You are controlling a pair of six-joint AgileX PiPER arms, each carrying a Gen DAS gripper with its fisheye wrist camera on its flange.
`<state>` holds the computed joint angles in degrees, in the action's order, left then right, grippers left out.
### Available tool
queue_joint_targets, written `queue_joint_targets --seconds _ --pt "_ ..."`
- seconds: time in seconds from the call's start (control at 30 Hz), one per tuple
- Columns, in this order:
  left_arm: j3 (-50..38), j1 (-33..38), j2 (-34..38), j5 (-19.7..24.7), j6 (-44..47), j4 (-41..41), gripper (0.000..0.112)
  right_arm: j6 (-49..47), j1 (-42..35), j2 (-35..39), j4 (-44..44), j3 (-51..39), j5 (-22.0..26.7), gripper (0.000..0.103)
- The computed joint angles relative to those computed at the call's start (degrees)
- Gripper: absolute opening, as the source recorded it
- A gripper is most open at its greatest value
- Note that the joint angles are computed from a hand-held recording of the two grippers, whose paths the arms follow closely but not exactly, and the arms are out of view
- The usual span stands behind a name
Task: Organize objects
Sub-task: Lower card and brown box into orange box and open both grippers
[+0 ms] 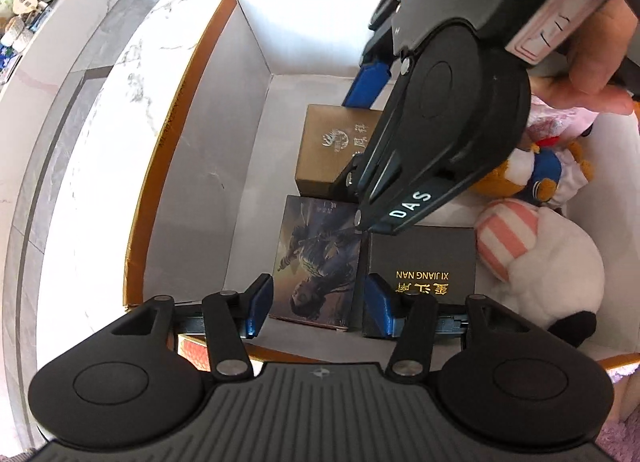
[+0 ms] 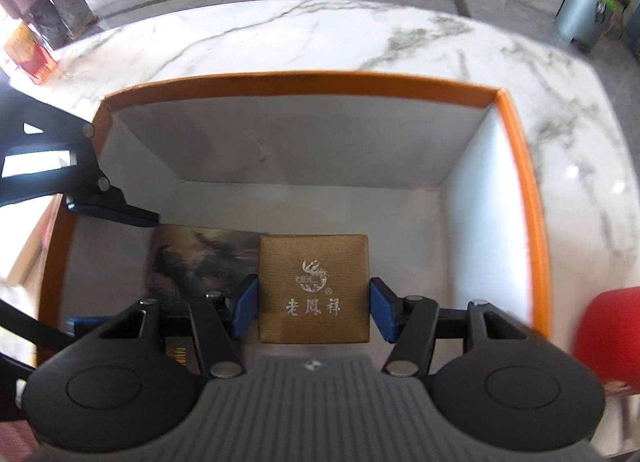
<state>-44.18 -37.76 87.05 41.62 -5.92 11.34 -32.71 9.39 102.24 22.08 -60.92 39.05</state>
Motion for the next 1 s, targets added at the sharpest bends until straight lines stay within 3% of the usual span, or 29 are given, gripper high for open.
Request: queue_joint_targets --seconds 0.13,0.33,0.5,0.63,0.73,0.83,0.93,1.0 --pt "1.51 0.22 0.18 -1.31 -0.36 0.54 0.064 -1.23 -1.73 1.36 3.35 -1.62 4.22 0.060" --pt "3.52 0.74 -3.34 -2.77 -3.64 1.51 0.064 0.35 -1.39 -1.70 4.86 -0.55 2.82 0.060" --pt "4.14 -0.77 -10.93 2.21 -9.69 3.65 0.064 -3.66 -1.67 -3.53 11.24 -1.69 6.30 0.060" --pt "3.70 -1.63 -17.25 6.39 -12.76 3.52 0.063 -3.30 1.03 -3.94 11.61 -1.28 5.15 0.060" --pt "0.66 -7.54 -18.10 11.52 -23.88 5.90 0.063 -2.62 1.71 -3.83 11.64 -1.44 5.46 0.060" --pt "1.32 -2.25 -20.17 12.76 -24.30 1.62 0.054 -1.36 3.78 -3.06 10.26 -1.70 3.74 0.060" --pt "4.12 -0.92 -22.40 10.57 -28.09 -0.46 0.047 -1.35 4.78 -1.34 10.25 -1.97 1.86 0.061" --pt "4.71 2.96 -23.31 9.62 -25.67 -4.73 0.042 -1.60 5.31 -1.00 10.40 -2.06 1.13 0.061"
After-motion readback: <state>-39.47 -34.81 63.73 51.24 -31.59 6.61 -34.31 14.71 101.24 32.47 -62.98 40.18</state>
